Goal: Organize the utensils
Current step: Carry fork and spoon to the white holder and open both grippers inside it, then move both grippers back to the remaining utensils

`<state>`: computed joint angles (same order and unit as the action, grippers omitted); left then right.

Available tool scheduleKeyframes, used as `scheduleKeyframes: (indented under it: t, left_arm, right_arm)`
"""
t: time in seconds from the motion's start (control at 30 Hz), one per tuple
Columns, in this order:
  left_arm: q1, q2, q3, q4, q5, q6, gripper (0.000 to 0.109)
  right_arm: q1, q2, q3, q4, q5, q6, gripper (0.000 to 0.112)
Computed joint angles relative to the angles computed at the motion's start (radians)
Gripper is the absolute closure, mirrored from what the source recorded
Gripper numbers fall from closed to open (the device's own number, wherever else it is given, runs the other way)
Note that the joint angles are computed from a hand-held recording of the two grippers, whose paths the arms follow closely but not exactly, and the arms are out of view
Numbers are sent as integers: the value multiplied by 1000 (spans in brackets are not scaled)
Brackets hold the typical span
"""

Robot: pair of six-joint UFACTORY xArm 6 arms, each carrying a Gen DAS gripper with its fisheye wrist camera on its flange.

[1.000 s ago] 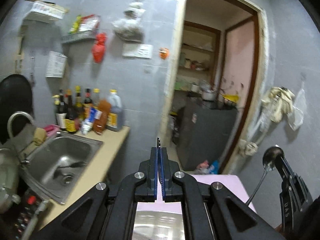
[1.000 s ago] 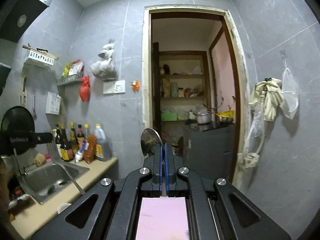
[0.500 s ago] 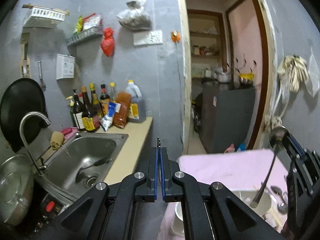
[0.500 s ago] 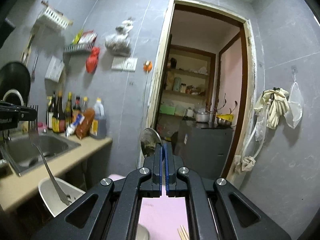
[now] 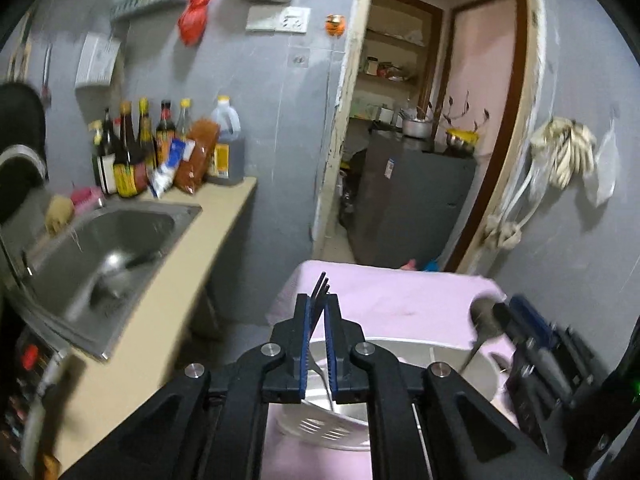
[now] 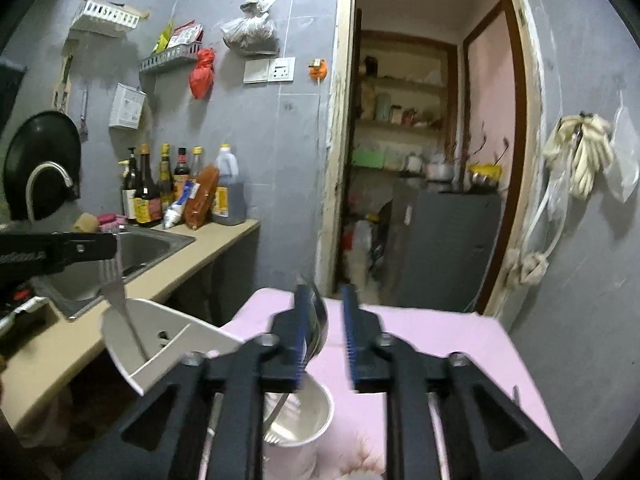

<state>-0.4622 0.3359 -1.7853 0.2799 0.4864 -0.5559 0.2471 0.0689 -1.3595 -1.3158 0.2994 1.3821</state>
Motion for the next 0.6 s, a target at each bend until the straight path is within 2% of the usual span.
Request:
scheduleKeyframes:
  t: [0.13, 0.2, 0.3, 0.33, 0.37, 0.47, 0.6]
  left_arm:
    - [3, -7, 22, -140, -16, 71, 95]
    - [2, -15, 36, -200, -27, 100, 89]
    - [-7, -28, 50, -228, -35, 105, 76]
    - [-12, -35, 57, -228, -41, 103, 67]
    - [-16, -36, 56, -224, -45, 99, 55]
    - [-37, -63, 91, -159, -104, 35, 33]
    - [-76, -67, 78, 8, -111, -70, 21]
  right_arm:
    - [-26, -37, 49, 12, -72, -6, 81]
    - [-39, -64, 77, 34, -89, -18, 72]
    - [-61, -116, 121, 66, -98, -28, 58]
    - [-66, -136, 137, 91, -94, -44, 55]
    - [-73, -157, 153, 121, -88, -62, 50]
    - [-104, -224, 200, 170, -85, -77, 34]
    - [-148, -311, 257, 238, -71, -123, 17]
